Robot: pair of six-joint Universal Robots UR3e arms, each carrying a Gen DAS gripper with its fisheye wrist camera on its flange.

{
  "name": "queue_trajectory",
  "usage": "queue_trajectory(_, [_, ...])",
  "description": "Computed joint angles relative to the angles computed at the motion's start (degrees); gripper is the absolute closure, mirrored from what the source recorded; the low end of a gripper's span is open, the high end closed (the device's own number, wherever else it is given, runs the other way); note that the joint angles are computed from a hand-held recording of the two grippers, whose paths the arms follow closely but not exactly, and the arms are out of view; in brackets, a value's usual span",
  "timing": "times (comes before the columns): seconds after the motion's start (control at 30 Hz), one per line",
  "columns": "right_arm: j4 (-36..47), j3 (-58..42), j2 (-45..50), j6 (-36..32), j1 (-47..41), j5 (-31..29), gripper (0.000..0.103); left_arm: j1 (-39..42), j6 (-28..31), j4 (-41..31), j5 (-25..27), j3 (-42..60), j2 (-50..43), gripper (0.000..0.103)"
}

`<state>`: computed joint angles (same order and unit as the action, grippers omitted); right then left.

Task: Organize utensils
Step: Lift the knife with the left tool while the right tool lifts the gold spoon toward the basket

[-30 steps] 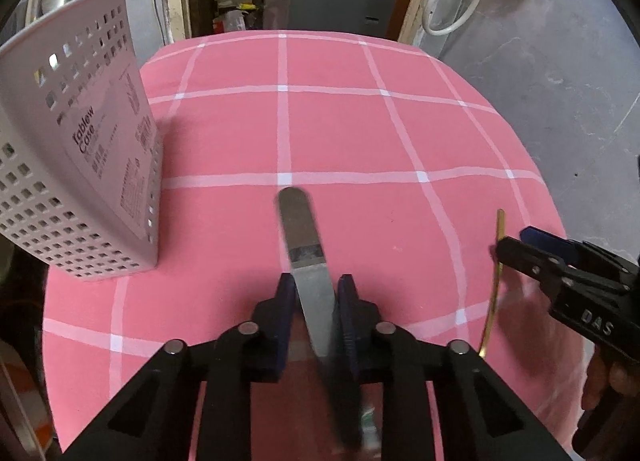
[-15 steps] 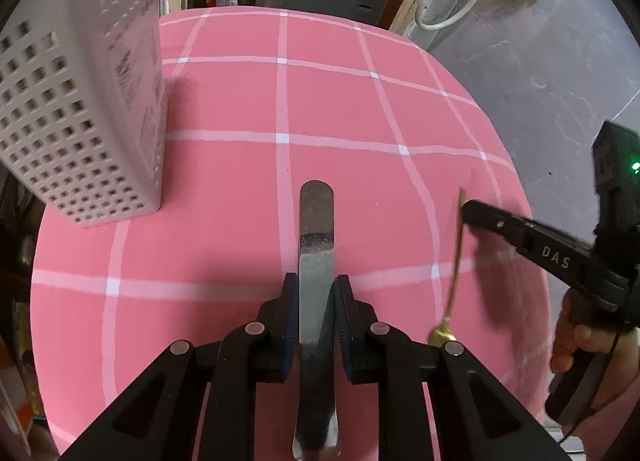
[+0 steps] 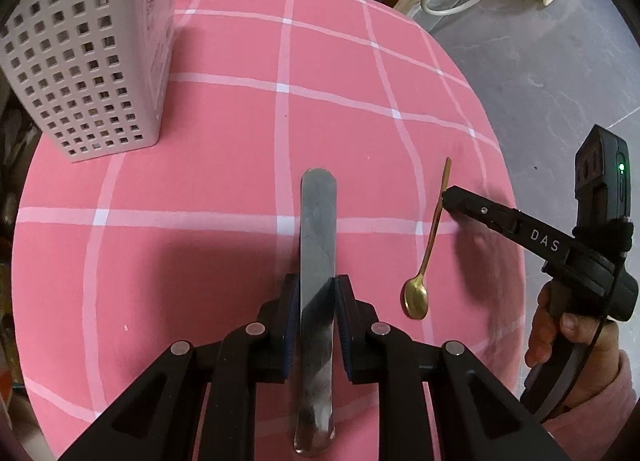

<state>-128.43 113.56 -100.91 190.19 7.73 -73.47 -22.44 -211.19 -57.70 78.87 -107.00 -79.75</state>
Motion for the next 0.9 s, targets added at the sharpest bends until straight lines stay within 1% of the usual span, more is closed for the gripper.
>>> queue_trajectory(0.07, [0.5,-1.6,1.8,0.3,0.0,0.4,0.097,0.0,-0.3,0.6,0.0,0.5,-0.9,0.085])
queue_trajectory(0.1, [0.5,-2.0,2.6,0.9,-0.6,1.7,0.094,0.1,-0.4,0.6,-0.2,-0.5,0.0,0.085])
queue_trajectory(0.13, [0.2,-2.1,3.3,1.5,-1.1,3.7,0.083,0.5,-0.3,0.6,-0.7,-0.5,0.1,0.085])
queue_trajectory(0.17, [-0.3,-2.3,4.3,2.1,-1.3,5.0,0.076,1.0,-0.1,0.3,-1.4,-0.5,0.0,0.085])
queue_trajectory(0.2, [-1.4,-2.8,5.1,3.0,-0.6,5.0,0.074,1.3,0.1,0.5,-1.7,-1.0,0.5,0.085])
queue_trajectory(0.27, [-1.9,-5.2,7.5,3.7,2.3,2.1,0.069,2.1,0.7,1.1,-2.5,-2.8,2.1,0.086])
queue_trajectory(0.3, [-2.1,-6.9,9.0,4.1,4.4,-0.2,0.069,2.5,0.8,1.2,-2.9,-3.4,2.7,0.086])
queue_trajectory(0.37, [-2.4,-8.7,10.7,5.5,6.8,-3.0,0.069,2.9,0.3,1.7,-3.3,-5.2,4.5,0.086])
queue_trajectory(0.4, [-2.3,-9.2,11.0,5.9,7.4,-4.0,0.069,3.6,0.7,1.1,-3.7,-6.4,6.4,0.086])
queue_trajectory(0.5, [-2.6,-10.7,12.4,6.6,8.9,-6.1,0.072,4.3,-0.5,0.9,-4.2,-9.0,9.9,0.086])
queue_trajectory(0.6, [-2.8,-10.3,11.9,5.4,9.4,-7.2,0.079,6.5,-0.8,-0.3,-5.7,-12.1,14.4,0.087])
queue_trajectory(0.67, [-2.1,-9.7,11.0,3.9,8.9,-6.4,0.085,8.6,-1.1,-0.7,-7.5,-14.8,18.3,0.087])
queue_trajectory(0.7, [-1.5,-9.4,10.4,3.1,8.6,-5.6,0.086,9.7,-0.7,-1.6,-8.1,-15.9,20.2,0.087])
queue_trajectory(0.77, [-0.3,-7.7,8.3,0.9,7.6,-4.0,0.092,10.8,-0.5,-2.5,-8.8,-17.2,22.6,0.087])
queue_trajectory(0.83, [0.8,-6.5,7.0,-0.7,7.1,-2.0,0.096,10.9,-0.7,-2.8,-8.9,-17.6,23.3,0.087])
queue_trajectory(0.9, [2.7,-4.8,4.9,-1.9,6.2,1.8,0.097,10.4,-1.1,-2.8,-8.8,-17.5,23.2,0.087])
